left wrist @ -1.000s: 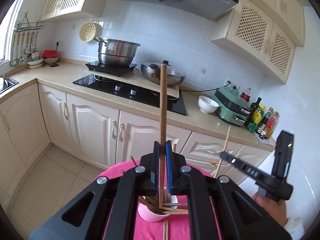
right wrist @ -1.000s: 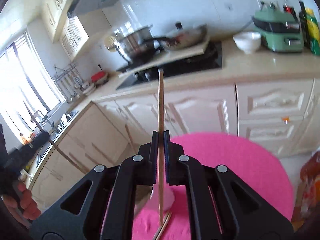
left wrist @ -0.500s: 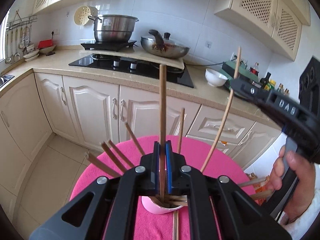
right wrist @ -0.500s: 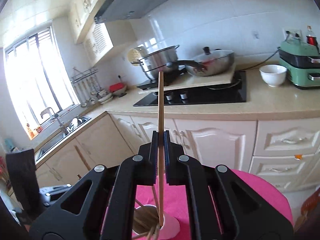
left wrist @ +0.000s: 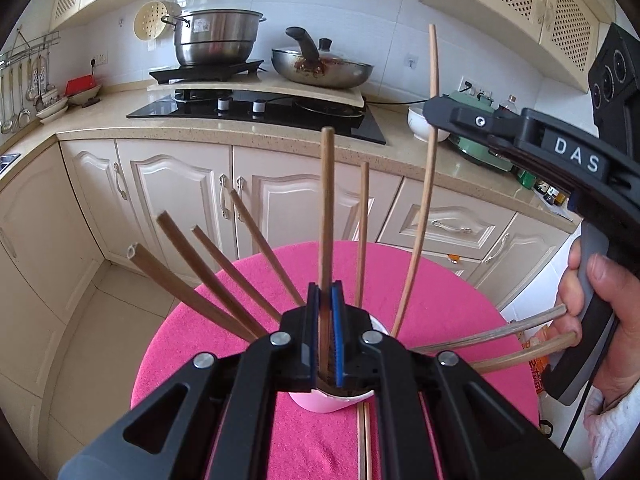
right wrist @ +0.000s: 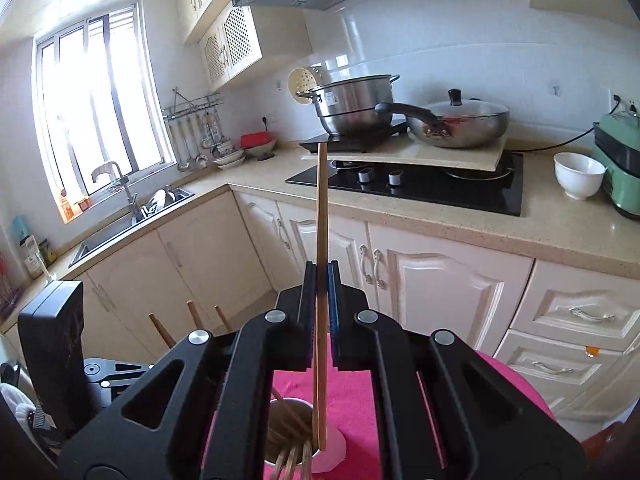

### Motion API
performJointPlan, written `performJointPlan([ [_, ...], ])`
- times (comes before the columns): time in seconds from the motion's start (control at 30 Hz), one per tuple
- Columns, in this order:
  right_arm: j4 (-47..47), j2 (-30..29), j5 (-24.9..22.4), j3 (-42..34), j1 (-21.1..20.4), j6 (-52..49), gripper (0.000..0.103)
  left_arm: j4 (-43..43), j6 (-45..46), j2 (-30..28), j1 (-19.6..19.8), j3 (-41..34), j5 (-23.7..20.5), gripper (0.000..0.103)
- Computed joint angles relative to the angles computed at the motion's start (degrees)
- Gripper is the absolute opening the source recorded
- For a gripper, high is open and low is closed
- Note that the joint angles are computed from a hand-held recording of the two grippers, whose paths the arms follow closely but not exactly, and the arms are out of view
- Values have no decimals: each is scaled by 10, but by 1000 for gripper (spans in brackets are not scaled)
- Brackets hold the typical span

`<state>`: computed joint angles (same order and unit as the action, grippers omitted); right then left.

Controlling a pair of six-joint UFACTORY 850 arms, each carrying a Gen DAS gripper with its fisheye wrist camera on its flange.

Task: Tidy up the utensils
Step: 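Lower the left gripper's chopstick into the pink cup while the right lowers its own, then open both grippers to release the chopsticks into the cup and withdraw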

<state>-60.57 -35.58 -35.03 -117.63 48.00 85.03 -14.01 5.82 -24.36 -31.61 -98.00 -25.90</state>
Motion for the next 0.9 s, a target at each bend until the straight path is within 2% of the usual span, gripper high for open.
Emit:
performJointPlan([
  [0.13,-48,8,-26,11,9,56,6,-13,5,3,3,2,0,7],
  [0.27,-67,7,-71,-3,25,71,6,-30,10,11,8,6,5,8],
  [0.37,-82,3,-106,-19,41,87,6,-49,20,24,14,18,17,18],
  [0.47,-91,-9,-139,-42,57,93,6,-67,33,35,17,24,24,19],
  [0.63,-74,-56,-181,-111,77,80,6,-82,45,55,26,40,29,20],
  [0.7,-66,-86,-207,-156,84,55,6,-73,39,63,29,47,30,20],
  [0.9,-40,-155,-247,-256,93,-6,6,-48,22,78,38,65,25,20],
])
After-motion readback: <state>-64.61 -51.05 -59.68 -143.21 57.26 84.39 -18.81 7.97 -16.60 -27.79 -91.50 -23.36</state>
